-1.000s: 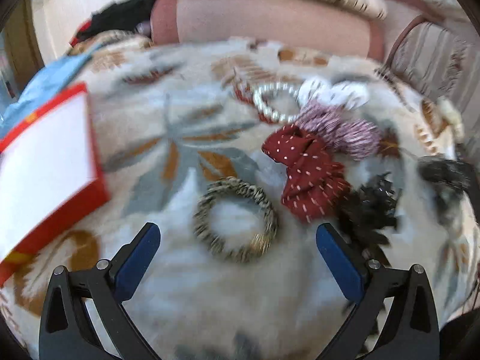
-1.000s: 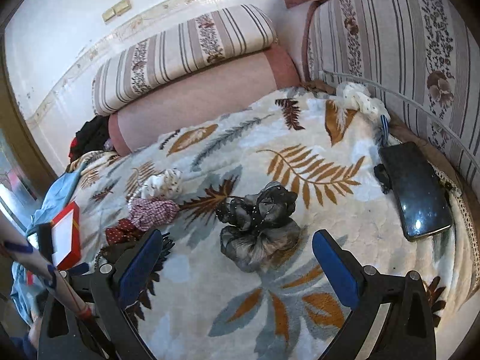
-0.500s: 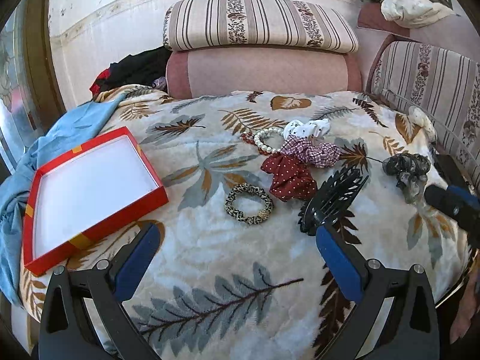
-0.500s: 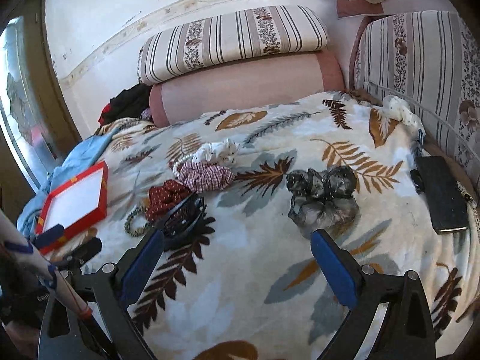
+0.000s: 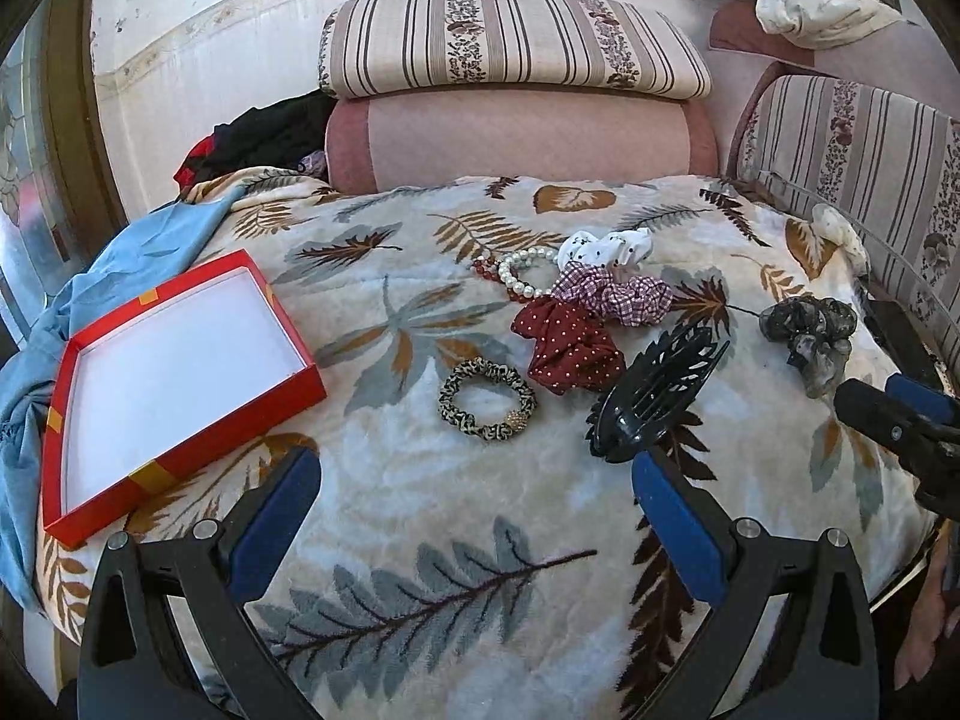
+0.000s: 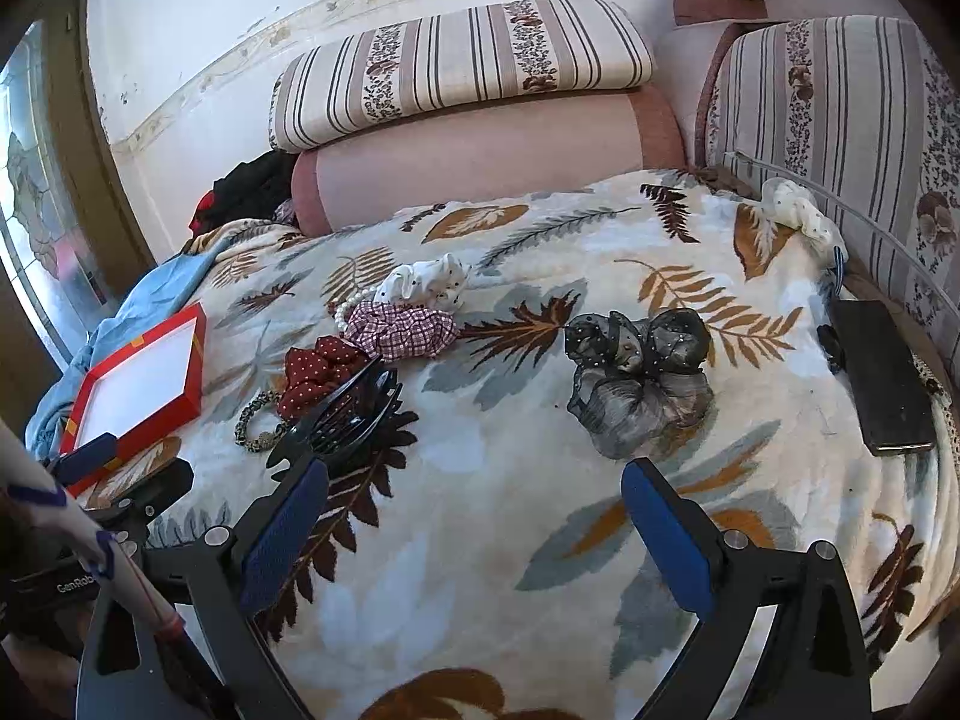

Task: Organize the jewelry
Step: 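Lower the left gripper onto the black claw clip and close it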

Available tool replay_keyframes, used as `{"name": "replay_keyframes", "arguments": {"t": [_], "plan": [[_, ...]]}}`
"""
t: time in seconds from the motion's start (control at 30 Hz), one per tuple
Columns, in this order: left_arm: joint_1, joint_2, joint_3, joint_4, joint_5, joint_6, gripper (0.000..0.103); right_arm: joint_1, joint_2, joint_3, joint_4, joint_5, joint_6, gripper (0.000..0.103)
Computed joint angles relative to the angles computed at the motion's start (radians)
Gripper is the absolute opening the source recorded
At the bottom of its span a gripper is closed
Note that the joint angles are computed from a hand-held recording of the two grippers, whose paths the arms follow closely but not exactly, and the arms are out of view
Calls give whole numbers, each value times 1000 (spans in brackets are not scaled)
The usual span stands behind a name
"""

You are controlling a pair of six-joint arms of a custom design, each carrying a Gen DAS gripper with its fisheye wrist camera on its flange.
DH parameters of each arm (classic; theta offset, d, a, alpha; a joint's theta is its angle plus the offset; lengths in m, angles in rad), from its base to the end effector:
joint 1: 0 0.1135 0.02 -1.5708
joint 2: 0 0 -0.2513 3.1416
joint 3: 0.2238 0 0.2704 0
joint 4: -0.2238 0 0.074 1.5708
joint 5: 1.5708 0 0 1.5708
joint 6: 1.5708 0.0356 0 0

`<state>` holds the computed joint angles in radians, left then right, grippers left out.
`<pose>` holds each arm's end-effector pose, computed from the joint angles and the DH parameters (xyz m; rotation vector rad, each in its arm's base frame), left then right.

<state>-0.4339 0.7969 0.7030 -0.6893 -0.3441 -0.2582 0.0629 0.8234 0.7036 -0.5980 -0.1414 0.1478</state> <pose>0.1762 -0.0684 0.2524 0.0363 2.2975 0.0516 0.1997 0.0176 0.2540 0.0236 2.2946 0.2711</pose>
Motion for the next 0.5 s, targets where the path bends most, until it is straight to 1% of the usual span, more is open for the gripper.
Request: {"name": "replay_keyframes", "arguments": {"t": [0.2, 0.5], "plan": [[-15, 14, 1, 2, -1, -2, 103, -20, 9, -4, 5, -19, 7, 101], [-63, 39, 20, -12, -40, -21, 103, -86, 15, 7, 15, -78, 9, 101]]}}
